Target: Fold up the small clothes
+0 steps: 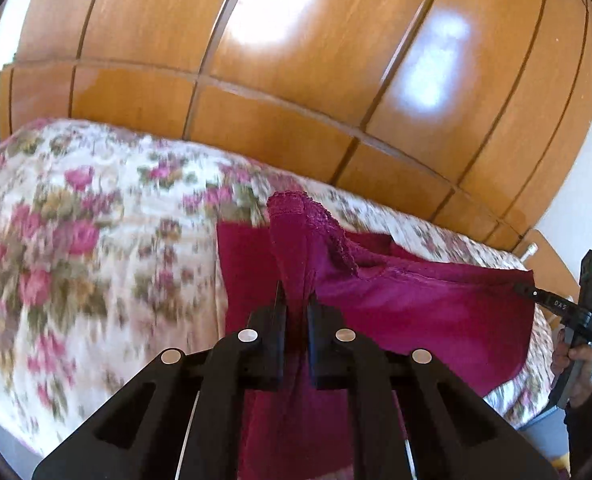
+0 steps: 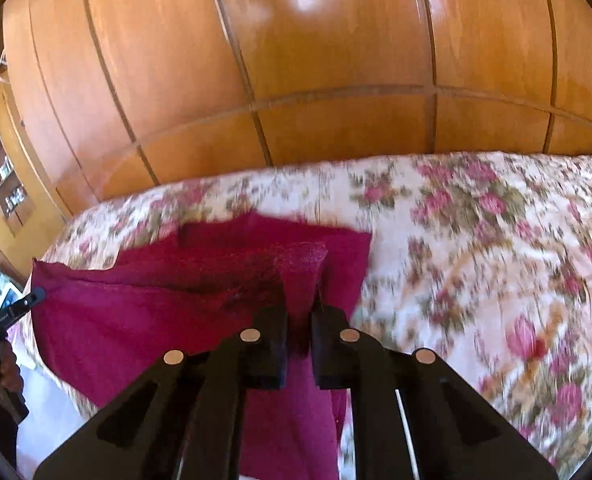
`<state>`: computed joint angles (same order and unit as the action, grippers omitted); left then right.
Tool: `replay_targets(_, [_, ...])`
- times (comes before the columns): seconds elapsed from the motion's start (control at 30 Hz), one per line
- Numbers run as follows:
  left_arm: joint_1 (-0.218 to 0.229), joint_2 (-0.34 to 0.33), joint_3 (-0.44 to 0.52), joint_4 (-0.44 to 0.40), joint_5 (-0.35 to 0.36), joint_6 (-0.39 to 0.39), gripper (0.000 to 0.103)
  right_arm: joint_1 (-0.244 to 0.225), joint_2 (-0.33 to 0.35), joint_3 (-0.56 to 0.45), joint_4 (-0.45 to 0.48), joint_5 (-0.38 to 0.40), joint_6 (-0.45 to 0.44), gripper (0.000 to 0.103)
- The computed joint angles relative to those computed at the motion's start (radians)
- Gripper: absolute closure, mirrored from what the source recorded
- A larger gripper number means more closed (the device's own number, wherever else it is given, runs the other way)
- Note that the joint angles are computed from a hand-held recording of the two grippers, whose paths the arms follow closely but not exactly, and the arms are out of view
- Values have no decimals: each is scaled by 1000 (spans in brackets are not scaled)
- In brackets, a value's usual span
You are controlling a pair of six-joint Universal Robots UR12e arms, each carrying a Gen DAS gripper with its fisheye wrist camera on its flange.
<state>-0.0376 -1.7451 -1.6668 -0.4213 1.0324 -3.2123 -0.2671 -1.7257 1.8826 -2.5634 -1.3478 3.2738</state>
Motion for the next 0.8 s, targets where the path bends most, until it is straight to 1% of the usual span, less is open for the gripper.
replay_targets(0.1, [-18,-57,76,-8,43,0,96,-11,68,-59,-2,13,33,95])
replay_targets(0.17, [-33,-105,141,-35,75,4,96,-12,112,-95,8,4,45,95])
replay_targets(0.23, [-45,-148,197,-67,111,2,96,-6,160,-135,31,-18,45,95])
replay_targets(0.3, [-55,-187,245,-107,139,-1,96,6,207,-169,56,-56,44,95])
replay_targets(0.4, [-74,-241,308,-183,205,5,96,23,271,-216,115,-99,46,95])
replay_targets(0.43, [-83,-261,330,-220,241,11,96,28,288,-225,136,-115,44,95])
replay_targets(0.47, [-88,-276,349,-259,261,13,96,31,307,-235,167,-125,44,95])
replay_targets(0.53, [-94,-309,384,-336,299,10,96,32,325,-235,194,-131,36,94])
replay_targets(0.57, [-94,-318,391,-357,301,10,95,29,327,-231,190,-124,38,93])
replay_targets(0.6, [-92,-322,393,-367,290,10,95,24,326,-230,185,-111,42,91])
replay_targets(0.63, [-89,-319,389,-361,281,4,95,20,324,-230,185,-102,45,81])
replay_targets(0.67, [-86,-315,387,-366,272,-2,94,18,316,-226,182,-107,47,58])
replay_targets(0.7, [-82,-309,384,-371,264,-11,86,12,300,-211,158,-101,43,52])
replay_targets(0.73, [-77,-300,377,-371,261,-24,82,7,285,-198,146,-90,37,52])
replay_targets(0.77, [-73,-287,362,-367,260,-36,75,1,270,-186,143,-82,32,52])
replay_targets(0.8, [-68,-273,343,-355,254,-44,73,-7,249,-168,138,-70,30,51])
